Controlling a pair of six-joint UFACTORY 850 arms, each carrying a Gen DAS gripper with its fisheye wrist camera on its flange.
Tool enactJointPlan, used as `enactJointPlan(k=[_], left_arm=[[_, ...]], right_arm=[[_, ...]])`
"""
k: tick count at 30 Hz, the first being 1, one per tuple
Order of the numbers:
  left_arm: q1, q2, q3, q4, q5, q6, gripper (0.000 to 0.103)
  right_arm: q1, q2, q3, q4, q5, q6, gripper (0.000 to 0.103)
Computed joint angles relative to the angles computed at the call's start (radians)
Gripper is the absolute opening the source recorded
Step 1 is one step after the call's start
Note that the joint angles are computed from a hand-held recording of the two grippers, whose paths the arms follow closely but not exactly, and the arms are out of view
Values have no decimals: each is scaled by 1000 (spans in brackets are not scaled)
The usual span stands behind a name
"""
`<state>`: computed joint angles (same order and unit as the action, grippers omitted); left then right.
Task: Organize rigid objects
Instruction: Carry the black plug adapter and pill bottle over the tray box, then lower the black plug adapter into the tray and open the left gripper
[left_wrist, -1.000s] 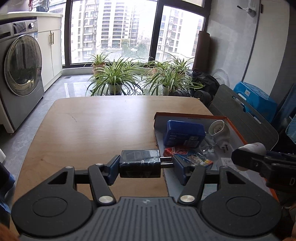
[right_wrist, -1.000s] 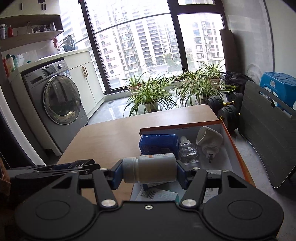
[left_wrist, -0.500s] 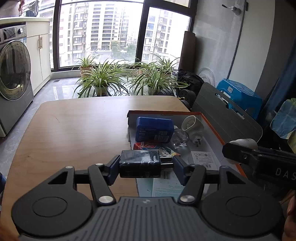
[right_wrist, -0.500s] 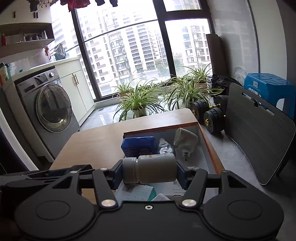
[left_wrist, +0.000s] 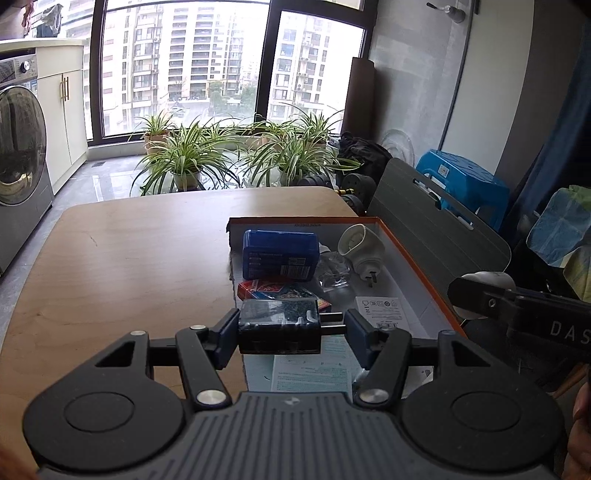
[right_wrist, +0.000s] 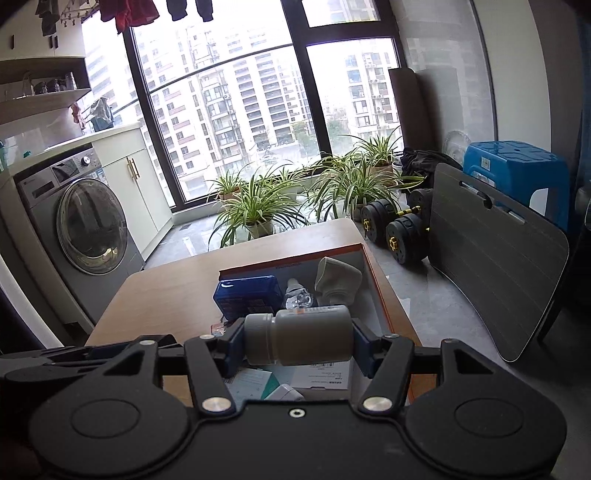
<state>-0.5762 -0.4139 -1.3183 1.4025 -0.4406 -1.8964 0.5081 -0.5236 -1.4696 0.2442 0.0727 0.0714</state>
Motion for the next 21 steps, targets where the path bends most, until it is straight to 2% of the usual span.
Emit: enactJointPlan(k=[7, 14, 16, 21], left_arm=[[-3, -10, -15, -20, 7, 30, 61], [-4, -20, -28, -30, 9, 37, 61], [-4, -20, -27, -29, 8, 37, 61], [-2, -27, -36, -44, 6, 48, 61]], right_arm=[[-10, -6, -7, -71, -5, 72, 70], [-11, -7, -8, -71, -6, 72, 70], [-17, -14, -14, -152, -8, 152, 70], [-17, -15, -16, -139, -8, 139, 70]])
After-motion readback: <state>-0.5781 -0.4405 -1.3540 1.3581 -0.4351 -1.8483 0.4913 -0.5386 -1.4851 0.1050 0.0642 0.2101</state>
